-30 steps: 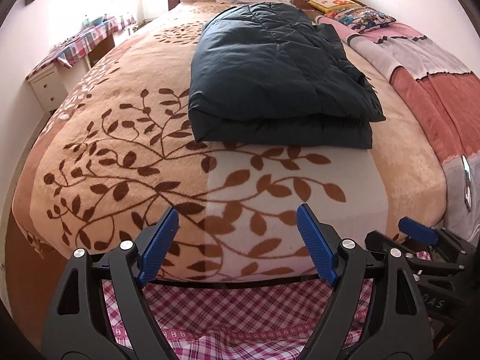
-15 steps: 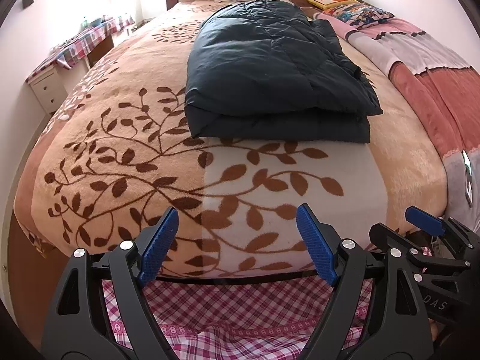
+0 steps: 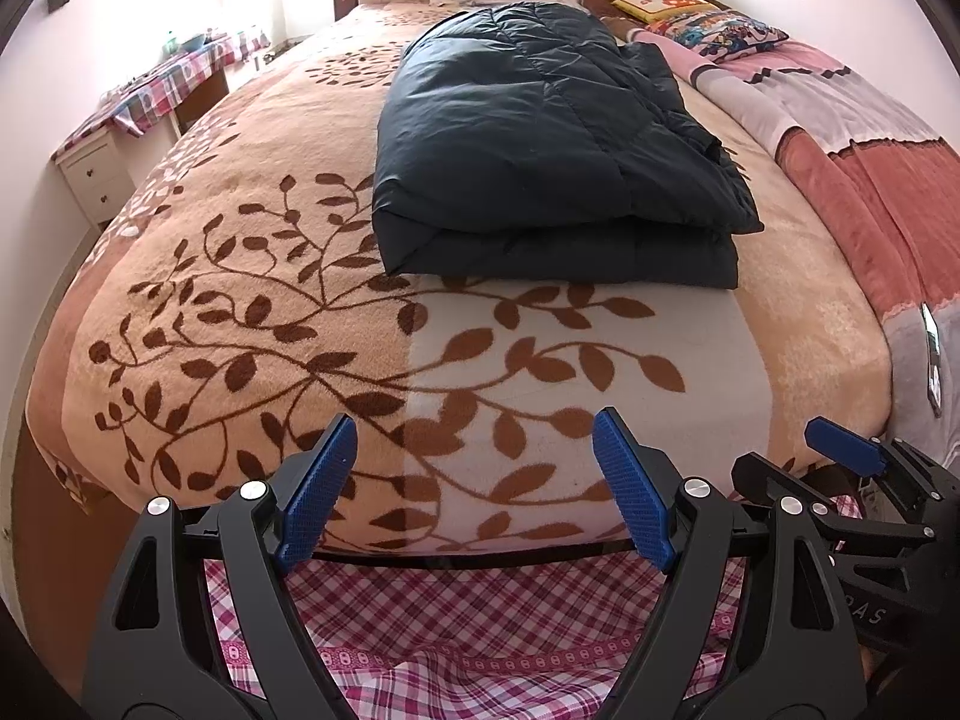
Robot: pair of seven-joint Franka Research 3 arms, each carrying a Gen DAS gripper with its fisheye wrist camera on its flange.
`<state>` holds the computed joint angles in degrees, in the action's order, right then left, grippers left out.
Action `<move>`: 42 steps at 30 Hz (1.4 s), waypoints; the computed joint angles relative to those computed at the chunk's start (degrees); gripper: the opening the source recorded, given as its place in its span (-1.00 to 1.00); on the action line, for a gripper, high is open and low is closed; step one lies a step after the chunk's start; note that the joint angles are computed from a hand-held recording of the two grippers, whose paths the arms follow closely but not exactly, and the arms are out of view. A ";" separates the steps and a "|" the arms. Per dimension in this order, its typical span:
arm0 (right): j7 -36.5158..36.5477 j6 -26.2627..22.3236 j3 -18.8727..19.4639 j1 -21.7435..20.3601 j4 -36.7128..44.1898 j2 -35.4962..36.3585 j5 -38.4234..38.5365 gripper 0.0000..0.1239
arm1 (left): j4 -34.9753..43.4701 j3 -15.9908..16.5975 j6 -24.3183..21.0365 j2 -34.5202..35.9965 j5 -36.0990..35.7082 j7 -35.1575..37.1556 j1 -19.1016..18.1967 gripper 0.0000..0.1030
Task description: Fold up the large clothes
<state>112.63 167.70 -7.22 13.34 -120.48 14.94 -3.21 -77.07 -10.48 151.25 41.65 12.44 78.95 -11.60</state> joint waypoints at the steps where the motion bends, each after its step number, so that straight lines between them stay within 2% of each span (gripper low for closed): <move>1: 0.00 0.01 -0.02 0.05 -0.02 0.01 -0.04 0.24 | -0.01 -0.07 -0.04 -0.04 -0.09 0.10 0.15 0.55; 42: -1.15 -0.48 0.28 -0.20 0.09 0.03 0.65 0.24 | 0.35 -0.23 -0.61 0.29 -0.51 0.49 0.42 0.55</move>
